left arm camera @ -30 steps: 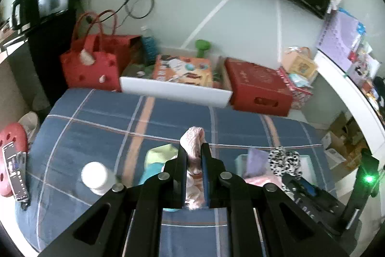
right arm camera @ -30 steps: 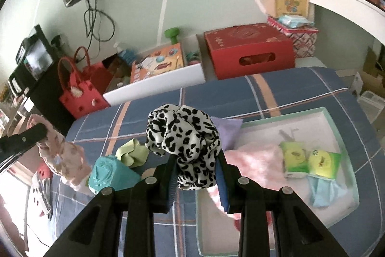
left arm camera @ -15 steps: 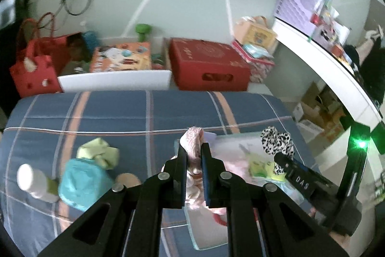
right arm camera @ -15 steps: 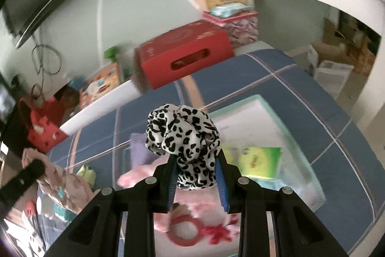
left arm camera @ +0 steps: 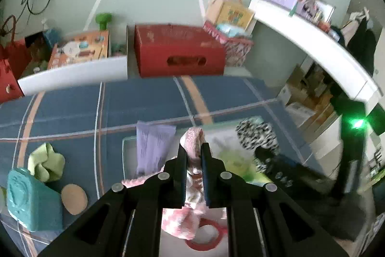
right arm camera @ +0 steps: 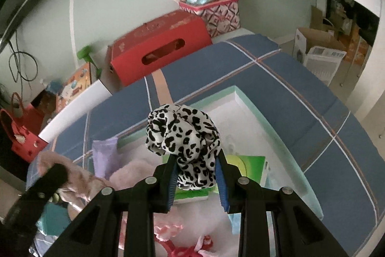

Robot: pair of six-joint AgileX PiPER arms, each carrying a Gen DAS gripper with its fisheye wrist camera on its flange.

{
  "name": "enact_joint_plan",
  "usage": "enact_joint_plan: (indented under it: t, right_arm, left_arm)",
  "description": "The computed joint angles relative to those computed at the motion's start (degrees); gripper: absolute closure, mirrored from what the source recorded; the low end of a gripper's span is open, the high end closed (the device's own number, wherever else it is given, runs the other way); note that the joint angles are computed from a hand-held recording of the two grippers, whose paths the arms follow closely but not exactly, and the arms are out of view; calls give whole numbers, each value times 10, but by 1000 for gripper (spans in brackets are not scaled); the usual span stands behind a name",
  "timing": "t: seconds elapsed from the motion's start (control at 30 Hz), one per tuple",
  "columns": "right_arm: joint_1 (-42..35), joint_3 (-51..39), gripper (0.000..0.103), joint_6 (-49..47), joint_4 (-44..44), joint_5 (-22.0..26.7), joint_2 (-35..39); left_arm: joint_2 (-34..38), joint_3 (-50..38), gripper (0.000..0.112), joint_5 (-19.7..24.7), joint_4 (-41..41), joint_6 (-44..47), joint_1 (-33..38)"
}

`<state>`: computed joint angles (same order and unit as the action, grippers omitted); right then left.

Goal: Organize soft objects
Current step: 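Carry the pink cloth and leopard scrunchie over the tray and release both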

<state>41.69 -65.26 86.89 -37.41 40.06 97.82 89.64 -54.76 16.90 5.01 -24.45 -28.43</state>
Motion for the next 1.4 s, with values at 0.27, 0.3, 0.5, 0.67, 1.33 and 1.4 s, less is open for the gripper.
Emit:
enact_joint_plan:
  t: [0.27, 0.3, 0.5, 0.67, 1.33, 1.4]
  right_arm:
    - [-14, -11, 70, -50, 65, 12, 20]
    - [-14, -12, 70, -52, 67, 13, 20]
    - [-7, -25, 66, -61, 72, 40, 22]
    - [2, -34, 57, -62, 66, 64, 15]
    - [35, -75, 36, -97, 57, 138, 14]
    - [37, -80, 27, -101, 56, 142, 18]
  left_arm:
    - [57, 4, 101, 12, 8, -12, 20]
    - [57, 8, 101, 9, 9, -13, 21]
    - [51, 16, 82, 14, -59, 48, 37]
    - [28, 16, 61, 39, -150, 131, 58]
    - [-41, 10, 45, 124, 9, -24, 65]
    - [-38, 10, 37, 129, 52, -66, 66]
